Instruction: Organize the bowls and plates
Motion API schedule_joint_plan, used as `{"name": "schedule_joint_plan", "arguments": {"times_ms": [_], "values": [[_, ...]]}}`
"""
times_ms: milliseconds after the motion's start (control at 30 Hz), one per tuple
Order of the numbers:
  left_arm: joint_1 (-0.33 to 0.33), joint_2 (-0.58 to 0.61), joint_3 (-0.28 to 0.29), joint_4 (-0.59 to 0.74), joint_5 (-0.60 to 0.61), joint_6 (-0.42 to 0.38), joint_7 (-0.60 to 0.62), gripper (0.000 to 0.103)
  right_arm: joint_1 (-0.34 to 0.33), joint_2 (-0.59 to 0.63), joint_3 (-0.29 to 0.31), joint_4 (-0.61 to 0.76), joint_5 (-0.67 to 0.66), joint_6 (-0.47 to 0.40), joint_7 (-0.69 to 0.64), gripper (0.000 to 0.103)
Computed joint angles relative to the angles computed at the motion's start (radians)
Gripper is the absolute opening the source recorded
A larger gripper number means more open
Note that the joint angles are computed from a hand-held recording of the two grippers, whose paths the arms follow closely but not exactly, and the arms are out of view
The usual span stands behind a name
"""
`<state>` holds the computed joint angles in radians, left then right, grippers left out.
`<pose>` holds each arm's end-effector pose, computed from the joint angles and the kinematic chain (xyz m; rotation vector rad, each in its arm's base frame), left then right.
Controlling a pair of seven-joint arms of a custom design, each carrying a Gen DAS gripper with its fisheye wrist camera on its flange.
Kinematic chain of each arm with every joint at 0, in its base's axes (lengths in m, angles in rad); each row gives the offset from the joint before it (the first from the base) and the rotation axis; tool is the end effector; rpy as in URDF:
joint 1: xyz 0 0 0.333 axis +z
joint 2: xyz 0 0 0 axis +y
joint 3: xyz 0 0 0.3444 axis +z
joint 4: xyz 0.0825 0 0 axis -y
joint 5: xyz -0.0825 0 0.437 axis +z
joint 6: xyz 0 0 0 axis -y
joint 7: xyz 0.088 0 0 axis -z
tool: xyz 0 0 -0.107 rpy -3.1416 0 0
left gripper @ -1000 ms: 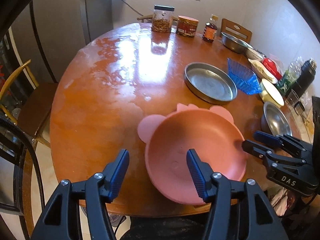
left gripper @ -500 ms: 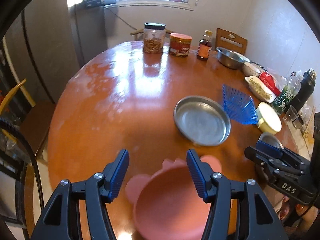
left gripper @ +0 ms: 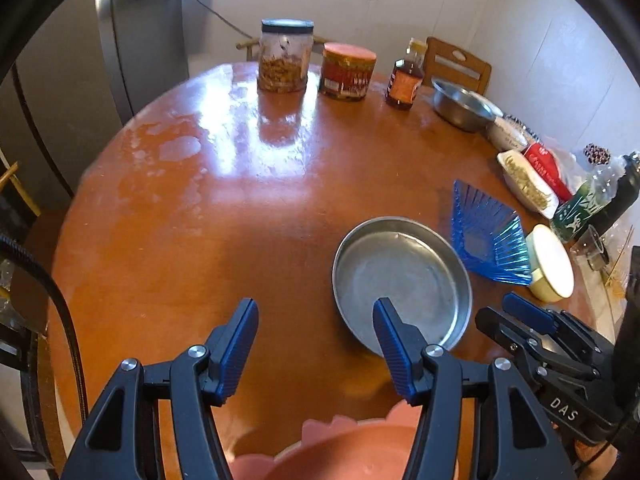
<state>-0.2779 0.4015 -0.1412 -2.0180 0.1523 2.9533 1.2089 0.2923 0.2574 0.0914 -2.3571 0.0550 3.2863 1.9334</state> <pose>0.6296 -0.2851 0.2996 -1.8223 2.1677 -0.7129 0.5531 0.2166 0.2803 -1.7224 1.8057 -0.3111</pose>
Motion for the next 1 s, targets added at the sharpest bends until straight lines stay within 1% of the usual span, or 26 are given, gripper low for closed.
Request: {"name": "schedule_joint_plan", "arguments": {"times_ms": [33,100,133,167,200,300,367,400,433,467,533,567,600,633,667,700,733,800,833,900,1000], "values": [[0.005,0.017,-0.006,0.018,-0.004,-0.015,0.008,0.059,0.026,0.008,-0.026,0.010,0.003,-0.005,-0.003,0.054],[0.016,0.049,-0.019,0.054,-0.017,-0.048,0.028,0.059,0.125,0.024,-0.126,0.034,0.010,-0.039,-0.004,0.054],[0.022,0.062,-0.025,0.068,-0.024,-0.058,0.038,0.059,0.141,0.033,-0.143,0.043,0.012,-0.047,-0.004,0.054],[0.025,0.076,-0.029,0.080,-0.029,-0.063,0.047,0.059,0.134,0.039,-0.138,0.049,0.009,-0.051,-0.004,0.053],[0.026,0.082,-0.031,0.086,-0.032,-0.065,0.054,0.059,0.147,0.046,-0.153,0.058,0.008,-0.062,0.002,0.053],[0.039,0.102,-0.045,0.102,-0.051,-0.064,0.086,0.058,0.133,0.066,-0.144,0.078,0.002,-0.080,0.010,0.047],[0.039,0.110,-0.045,0.112,-0.058,-0.072,0.098,0.057,0.136,0.078,-0.149,0.094,-0.010,-0.105,0.017,0.041],[0.037,0.115,-0.044,0.119,-0.059,-0.078,0.102,0.055,0.128,0.084,-0.142,0.102,-0.016,-0.115,0.016,0.040],[0.036,0.118,-0.043,0.122,-0.061,-0.079,0.106,0.053,0.142,0.091,-0.159,0.110,-0.028,-0.127,0.023,0.038],[0.035,0.124,-0.042,0.130,-0.062,-0.085,0.111,0.050,0.169,0.098,-0.189,0.116,-0.045,-0.134,0.037,0.036],[0.045,0.135,-0.054,0.141,-0.076,-0.096,0.130,0.046,0.202,0.108,-0.227,0.126,-0.075,-0.151,0.059,0.032],[0.046,0.140,-0.055,0.148,-0.081,-0.103,0.134,0.041,0.186,0.111,-0.213,0.129,-0.081,-0.153,0.059,0.029],[0.048,0.144,-0.058,0.152,-0.087,-0.109,0.140,0.035,0.152,0.113,-0.181,0.130,-0.079,-0.153,0.050,0.028],[0.058,0.150,-0.071,0.156,-0.098,-0.114,0.158,0.033,0.133,0.116,-0.164,0.134,-0.079,-0.158,0.046,0.026],[0.066,0.155,-0.080,0.159,-0.108,-0.118,0.172,0.028,0.128,0.116,-0.159,0.134,-0.084,-0.157,0.045,0.025],[0.073,0.160,-0.091,0.163,-0.120,-0.125,0.188,0.024,0.123,0.117,-0.154,0.134,-0.089,-0.156,0.042,0.024],[0.080,0.164,-0.099,0.165,-0.131,-0.130,0.202,0.024,0.111,0.119,-0.142,0.136,-0.089,-0.159,0.036,0.022],[0.084,0.167,-0.107,0.165,-0.148,-0.132,0.223,0.023,0.059,0.122,-0.088,0.138,-0.077,-0.156,0.010,0.021],[0.081,0.167,-0.105,0.164,-0.152,-0.133,0.228,0.023,0.063,0.124,-0.090,0.141,-0.077,-0.160,0.009,0.021],[0.080,0.166,-0.106,0.161,-0.162,-0.134,0.240,0.019,0.061,0.127,-0.087,0.143,-0.077,-0.157,0.002,0.020],[0.082,0.157,-0.110,0.149,-0.176,-0.129,0.257,0.019,0.006,0.126,-0.026,0.139,-0.056,-0.145,-0.034,0.020]]}}
